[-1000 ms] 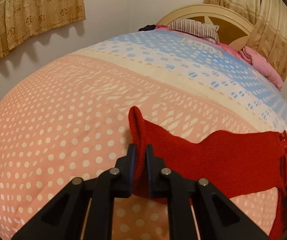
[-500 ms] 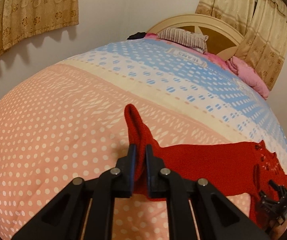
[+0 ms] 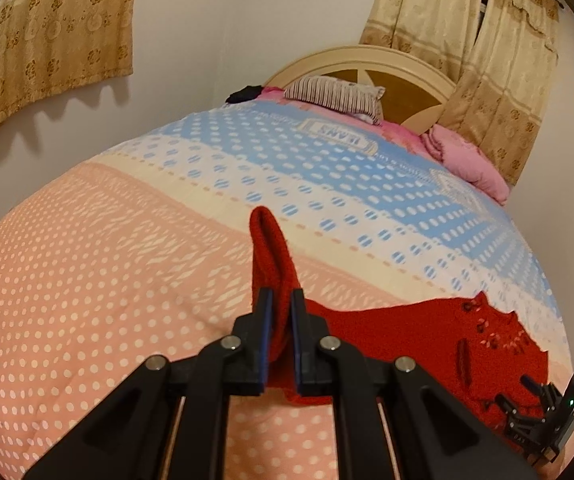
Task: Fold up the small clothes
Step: 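Lift the sleeve with the left tool and carry it across the cardigan body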
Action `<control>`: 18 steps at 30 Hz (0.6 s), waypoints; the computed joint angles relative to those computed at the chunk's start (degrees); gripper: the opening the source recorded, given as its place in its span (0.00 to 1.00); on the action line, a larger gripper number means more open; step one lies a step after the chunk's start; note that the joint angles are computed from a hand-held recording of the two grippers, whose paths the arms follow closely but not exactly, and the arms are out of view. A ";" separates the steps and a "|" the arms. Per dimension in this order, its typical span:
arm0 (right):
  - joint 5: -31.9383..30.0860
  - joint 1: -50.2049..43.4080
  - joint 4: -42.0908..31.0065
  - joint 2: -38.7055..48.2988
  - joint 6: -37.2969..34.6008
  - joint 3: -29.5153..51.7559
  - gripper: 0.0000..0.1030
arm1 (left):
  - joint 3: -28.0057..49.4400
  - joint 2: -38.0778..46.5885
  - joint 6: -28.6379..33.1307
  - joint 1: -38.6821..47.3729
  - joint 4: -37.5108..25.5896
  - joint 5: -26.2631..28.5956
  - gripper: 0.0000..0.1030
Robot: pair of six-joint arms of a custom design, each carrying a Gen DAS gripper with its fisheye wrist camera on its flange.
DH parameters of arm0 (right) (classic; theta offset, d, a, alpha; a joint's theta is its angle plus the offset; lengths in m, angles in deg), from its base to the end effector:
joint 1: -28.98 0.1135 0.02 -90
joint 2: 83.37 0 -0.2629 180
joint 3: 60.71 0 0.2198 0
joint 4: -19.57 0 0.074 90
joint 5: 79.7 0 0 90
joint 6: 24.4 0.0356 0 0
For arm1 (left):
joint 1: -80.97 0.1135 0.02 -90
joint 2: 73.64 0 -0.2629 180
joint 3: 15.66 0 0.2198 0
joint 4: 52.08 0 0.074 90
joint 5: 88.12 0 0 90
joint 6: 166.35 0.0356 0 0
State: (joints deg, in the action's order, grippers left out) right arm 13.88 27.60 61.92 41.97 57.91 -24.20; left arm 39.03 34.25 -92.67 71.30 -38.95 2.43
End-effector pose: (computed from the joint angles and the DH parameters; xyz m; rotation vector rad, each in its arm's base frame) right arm 0.2519 -0.0083 0.0288 -0.1016 2.3830 -0.1496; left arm 0.3117 -0.0535 0.1171 -0.1273 2.2789 -0.2496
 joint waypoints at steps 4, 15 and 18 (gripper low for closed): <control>-2.82 -4.02 1.46 -3.10 -1.53 -3.68 0.77 | 0.47 -2.29 -1.24 -2.66 -1.45 -1.60 0.09; -10.46 -15.88 3.24 -7.31 -6.94 -9.88 0.77 | 5.11 -3.85 -2.23 -11.50 -4.91 -5.31 0.08; -13.45 -19.21 3.38 -7.89 -7.57 -10.75 0.77 | 6.56 -2.63 -1.27 -13.15 -5.72 -6.60 0.08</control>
State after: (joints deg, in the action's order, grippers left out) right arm 0.43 8.39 65.30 34.08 50.34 -34.95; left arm 45.58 31.62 -93.94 58.16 -44.67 -4.17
